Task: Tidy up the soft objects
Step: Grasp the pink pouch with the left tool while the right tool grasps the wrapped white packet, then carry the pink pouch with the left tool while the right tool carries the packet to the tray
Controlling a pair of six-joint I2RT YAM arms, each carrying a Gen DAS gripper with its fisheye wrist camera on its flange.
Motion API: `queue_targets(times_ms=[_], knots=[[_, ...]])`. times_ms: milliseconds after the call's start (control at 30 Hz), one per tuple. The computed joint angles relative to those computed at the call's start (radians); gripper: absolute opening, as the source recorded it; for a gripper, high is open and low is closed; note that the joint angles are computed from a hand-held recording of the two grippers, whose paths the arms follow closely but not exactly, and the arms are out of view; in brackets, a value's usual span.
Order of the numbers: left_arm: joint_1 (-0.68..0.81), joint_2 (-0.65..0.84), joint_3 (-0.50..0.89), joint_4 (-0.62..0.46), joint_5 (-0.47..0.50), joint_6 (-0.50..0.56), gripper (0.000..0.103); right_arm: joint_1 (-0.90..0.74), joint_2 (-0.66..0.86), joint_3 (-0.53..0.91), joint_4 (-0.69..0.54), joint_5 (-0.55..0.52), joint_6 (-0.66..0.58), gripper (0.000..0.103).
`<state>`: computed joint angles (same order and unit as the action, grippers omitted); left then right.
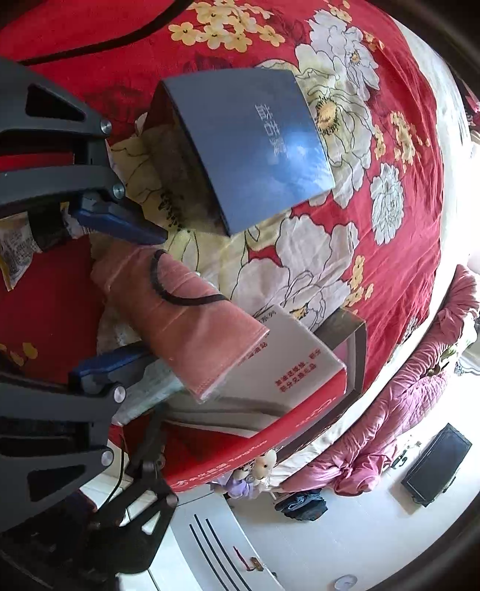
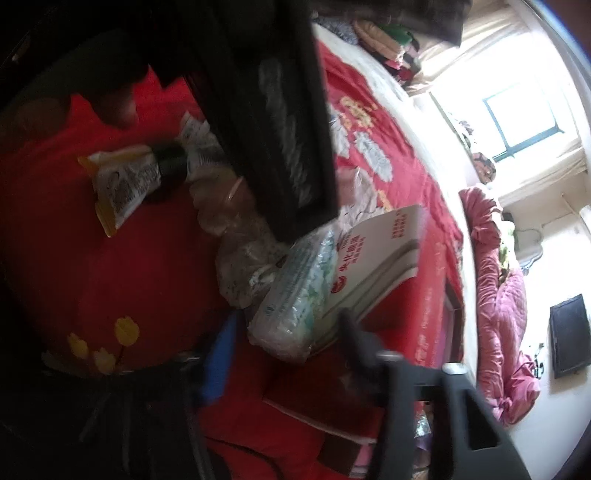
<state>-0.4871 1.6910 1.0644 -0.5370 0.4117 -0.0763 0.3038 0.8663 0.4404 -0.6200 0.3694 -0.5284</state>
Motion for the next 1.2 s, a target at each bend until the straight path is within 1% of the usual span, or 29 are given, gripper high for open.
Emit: queue_targets(times_ms=[67,133,200,267,367,500,567,600,700,733,800,833,867,933,1000,1100,1167,1200], knots=[[0.008,-0.003,-0.003,0.0,0.009,-0.002,0.052,-0.025,0.019,-0.01,0.036,-0.02,-0.02,0.035],[0.006,-0.012,-0.009,0.006,0.005,-0.01,0.052,-0.056,0.009,-0.018,0.059,-0.053,-0.028,0.027],[-0.001,-0.02,-0.007,0.002,-0.008,-0.018,0.051,-0.118,-0.002,0.002,0.04,-0.115,-0.027,0.022],[-0.006,-0.032,-0.006,-0.009,-0.013,-0.019,0.051,-0.235,-0.027,0.047,-0.016,-0.243,-0.041,0.02],[-0.009,-0.071,-0.014,-0.01,-0.02,-0.041,0.051,-0.392,-0.037,0.121,-0.089,-0.408,-0.052,0.019],[-0.007,-0.123,-0.011,-0.029,-0.029,-0.068,0.051,-0.549,-0.01,0.213,-0.165,-0.578,-0.072,0.019],[-0.005,-0.136,-0.002,-0.046,-0.03,-0.07,0.051,-0.604,0.012,0.245,-0.196,-0.638,-0.076,0.019],[-0.008,-0.14,0.003,-0.055,-0.041,-0.071,0.051,-0.607,0.004,0.253,-0.221,-0.652,-0.063,0.019],[-0.015,-0.149,0.006,-0.073,-0.061,-0.074,0.051,-0.644,0.034,0.262,-0.267,-0.698,-0.08,0.019],[-0.016,-0.153,0.004,-0.079,-0.066,-0.074,0.051,-0.625,0.005,0.25,-0.296,-0.698,-0.062,0.019],[-0.017,-0.17,-0.006,-0.08,-0.067,-0.078,0.051,-0.597,-0.006,0.24,-0.33,-0.702,-0.049,0.02],[-0.015,-0.178,-0.011,-0.081,-0.065,-0.081,0.051,-0.582,-0.013,0.228,-0.33,-0.7,-0.043,0.02],[-0.014,-0.189,-0.018,-0.081,-0.064,-0.084,0.051,-0.551,-0.058,0.219,-0.375,-0.696,-0.019,0.02],[-0.011,-0.202,-0.025,-0.087,-0.059,-0.09,0.051,-0.546,-0.046,0.211,-0.39,-0.721,0.001,0.02],[-0.014,-0.217,-0.028,-0.095,-0.071,-0.088,0.051,-0.529,-0.052,0.206,-0.388,-0.72,0.02,0.021],[-0.013,-0.228,-0.034,-0.102,-0.068,-0.09,0.051,-0.539,-0.018,0.21,-0.384,-0.742,0.032,0.022],[-0.012,-0.23,-0.036,-0.106,-0.067,-0.089,0.051,-0.534,0.009,0.21,-0.368,-0.738,0.064,0.023],[-0.011,-0.232,-0.038,-0.105,-0.064,-0.091,0.051,-0.529,0.024,0.208,-0.36,-0.738,0.075,0.025]])
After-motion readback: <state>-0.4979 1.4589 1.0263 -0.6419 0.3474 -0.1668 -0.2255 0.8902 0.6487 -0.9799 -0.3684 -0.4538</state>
